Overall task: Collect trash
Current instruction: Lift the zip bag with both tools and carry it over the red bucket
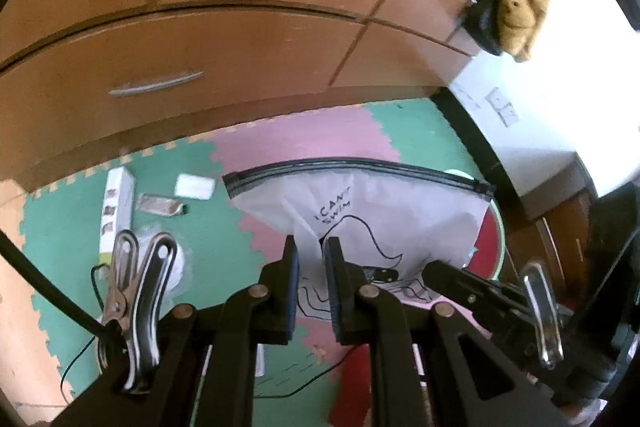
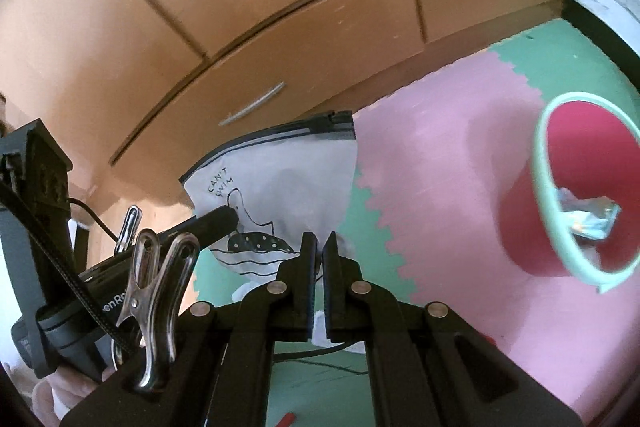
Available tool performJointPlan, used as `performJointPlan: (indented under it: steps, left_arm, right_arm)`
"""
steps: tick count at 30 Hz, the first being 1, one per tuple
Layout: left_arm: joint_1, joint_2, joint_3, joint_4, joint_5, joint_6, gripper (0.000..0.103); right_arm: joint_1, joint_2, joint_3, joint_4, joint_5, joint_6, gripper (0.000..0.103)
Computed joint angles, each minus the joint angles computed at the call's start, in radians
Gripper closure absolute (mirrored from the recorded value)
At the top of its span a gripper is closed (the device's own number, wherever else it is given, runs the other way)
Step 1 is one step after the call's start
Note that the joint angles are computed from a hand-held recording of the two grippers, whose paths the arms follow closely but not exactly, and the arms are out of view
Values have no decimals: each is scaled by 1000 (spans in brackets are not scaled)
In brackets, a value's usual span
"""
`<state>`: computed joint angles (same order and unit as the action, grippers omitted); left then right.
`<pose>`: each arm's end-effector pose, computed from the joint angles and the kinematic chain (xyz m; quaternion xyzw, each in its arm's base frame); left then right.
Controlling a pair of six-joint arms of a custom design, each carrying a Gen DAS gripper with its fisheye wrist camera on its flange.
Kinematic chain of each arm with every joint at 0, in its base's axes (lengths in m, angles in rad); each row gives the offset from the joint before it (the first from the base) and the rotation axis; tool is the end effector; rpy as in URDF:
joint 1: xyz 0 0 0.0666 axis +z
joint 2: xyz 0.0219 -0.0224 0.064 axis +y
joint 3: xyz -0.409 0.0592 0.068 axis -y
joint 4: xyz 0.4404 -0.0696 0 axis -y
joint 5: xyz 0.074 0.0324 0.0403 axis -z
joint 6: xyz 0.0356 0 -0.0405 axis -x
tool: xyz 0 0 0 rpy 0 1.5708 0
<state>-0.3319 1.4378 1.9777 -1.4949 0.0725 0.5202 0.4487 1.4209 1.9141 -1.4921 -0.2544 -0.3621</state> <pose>0.4490 -0.1579 0.6819 -0.0786 0.9492 -0.1566 0.2615 0.4238 0.2135 0.6624 -0.0769 0.9492 0.2222 0.2091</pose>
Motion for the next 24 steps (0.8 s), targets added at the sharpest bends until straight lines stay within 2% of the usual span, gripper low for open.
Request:
performJointPlan:
  steps: [8,21,24]
  left_arm:
    - [-86,104,150,-13,-11,-13,91]
    - [-222,315,412,-82,-46,-33,91]
    - [-240,375,488,-102,-48,-29,91]
  right_arm:
    - [-99,-55,-29,22,-4,-8,99]
    - [-280,-114,-77,11,11,60,99]
    - [-305,-107,-72,12,38,81,99]
